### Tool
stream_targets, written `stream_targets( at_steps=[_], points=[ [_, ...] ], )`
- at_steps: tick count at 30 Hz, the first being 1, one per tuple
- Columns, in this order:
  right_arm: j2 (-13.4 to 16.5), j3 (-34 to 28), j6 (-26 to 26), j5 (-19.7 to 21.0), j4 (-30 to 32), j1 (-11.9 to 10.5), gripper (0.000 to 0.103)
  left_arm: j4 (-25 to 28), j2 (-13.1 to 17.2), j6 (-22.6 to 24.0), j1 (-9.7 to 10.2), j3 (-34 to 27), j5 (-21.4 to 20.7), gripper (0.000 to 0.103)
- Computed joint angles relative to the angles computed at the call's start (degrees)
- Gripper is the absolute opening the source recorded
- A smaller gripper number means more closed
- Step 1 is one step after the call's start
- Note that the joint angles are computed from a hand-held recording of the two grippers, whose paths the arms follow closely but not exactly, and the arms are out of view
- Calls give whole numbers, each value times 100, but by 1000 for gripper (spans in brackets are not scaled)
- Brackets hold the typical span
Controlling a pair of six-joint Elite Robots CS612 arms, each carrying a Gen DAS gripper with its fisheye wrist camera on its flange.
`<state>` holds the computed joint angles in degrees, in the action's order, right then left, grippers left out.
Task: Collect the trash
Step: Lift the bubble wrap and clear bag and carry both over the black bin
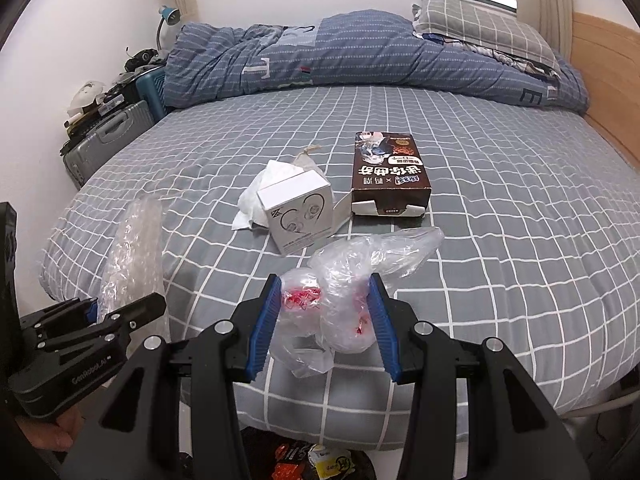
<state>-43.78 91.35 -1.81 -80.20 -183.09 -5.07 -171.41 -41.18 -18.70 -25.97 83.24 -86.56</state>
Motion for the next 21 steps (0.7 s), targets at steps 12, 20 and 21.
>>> stream_targets(
  at_steps=[12,20,21],
  points=[
    [-223,447,8,49,-146,-18,43,-116,-240,1,-113,535,94,32],
    [-375,807,-27,33,-222,-13,43,-212,-382,-96,-174,905,60,32],
    [-394,853,-21,20,-246,-17,43,-214,-405,-132,-180,955,44,32]
  ],
)
